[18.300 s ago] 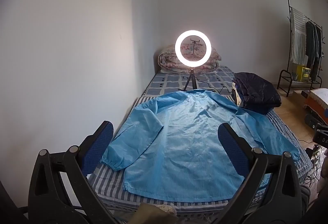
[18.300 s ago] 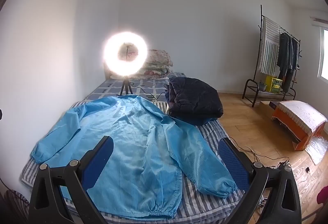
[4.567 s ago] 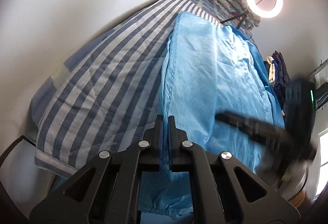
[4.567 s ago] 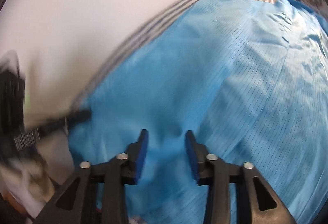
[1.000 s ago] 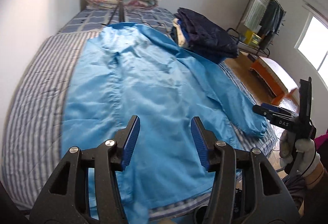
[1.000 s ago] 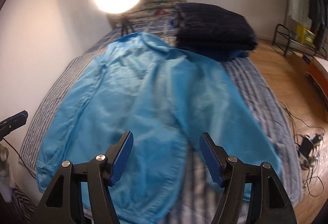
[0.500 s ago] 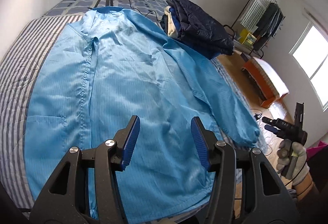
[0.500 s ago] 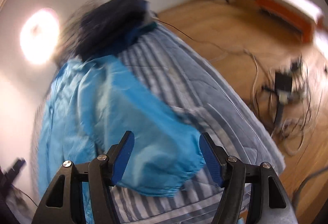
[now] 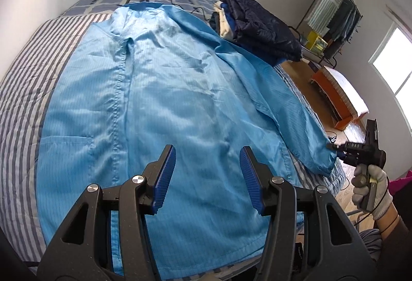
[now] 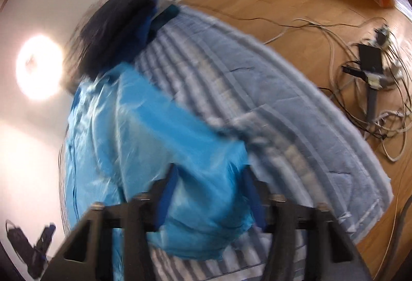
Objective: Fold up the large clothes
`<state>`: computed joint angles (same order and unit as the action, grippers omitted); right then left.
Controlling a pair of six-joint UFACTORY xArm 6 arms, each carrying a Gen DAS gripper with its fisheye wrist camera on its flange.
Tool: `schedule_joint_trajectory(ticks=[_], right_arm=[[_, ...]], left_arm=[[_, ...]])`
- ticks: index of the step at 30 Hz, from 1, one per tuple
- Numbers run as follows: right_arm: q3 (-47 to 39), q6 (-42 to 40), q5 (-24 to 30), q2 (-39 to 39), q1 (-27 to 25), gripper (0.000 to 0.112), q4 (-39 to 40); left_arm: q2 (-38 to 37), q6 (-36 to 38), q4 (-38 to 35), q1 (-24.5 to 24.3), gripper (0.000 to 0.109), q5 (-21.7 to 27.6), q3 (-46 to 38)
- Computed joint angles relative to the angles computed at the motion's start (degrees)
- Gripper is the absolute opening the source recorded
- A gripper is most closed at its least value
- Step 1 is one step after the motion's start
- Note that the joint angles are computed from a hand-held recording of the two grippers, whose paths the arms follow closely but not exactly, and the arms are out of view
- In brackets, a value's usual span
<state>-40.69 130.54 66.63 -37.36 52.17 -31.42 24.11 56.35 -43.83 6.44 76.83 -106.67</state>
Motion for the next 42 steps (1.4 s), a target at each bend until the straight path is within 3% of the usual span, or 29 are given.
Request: schedule_joint_trajectory(ticks=[2, 6, 13, 18, 23, 31, 37, 42], right_arm=[[-1.51, -2.05, -1.12, 1.98, -0.34, 0.001, 0.23], [-7.67, -3.55, 3.5, 6.06, 2.02, 0.0, -3.46], [-15.11, -5.7, 4.65, 11.74, 4.38, 0.0, -9.33], [-26.45, -18.39, 7.2, 21.58, 4.61, 0.0, -10.05], [-36.37, -31.09, 1.34, 31.83, 3.29, 0.0, -8.29], [-50.23, -54.05, -7.7, 48.49, 2.48, 0.0, 5.21], [-51.13, -61.36, -9.98, 51.61, 2.61, 0.0, 11.84], [-49.83, -64.36, -12.18, 51.05, 2.91, 0.0, 13.58]], left_arm=[[0.66, -0.37, -0.2, 0.41, 0.053, -0.14, -0.78], [2.28, -1.86, -0.41, 0.99, 0.053, 0.51, -2.83], [3.46, -2.95, -0.55, 1.41, 0.053, 0.59, -4.26], [3.98, -3.38, -0.54, 1.46, 0.053, 0.18, -4.81], [5.95, -5.59, -0.67, 1.75, 0.053, 1.27, -7.45], [8.72, -8.84, -0.62, 2.53, 0.053, 3.96, -11.04], [10.97, -11.51, 0.77, 2.33, 0.053, 9.91, -13.37], [9.75, -11.64, 2.55, 1.08, 0.053, 11.23, -10.29]])
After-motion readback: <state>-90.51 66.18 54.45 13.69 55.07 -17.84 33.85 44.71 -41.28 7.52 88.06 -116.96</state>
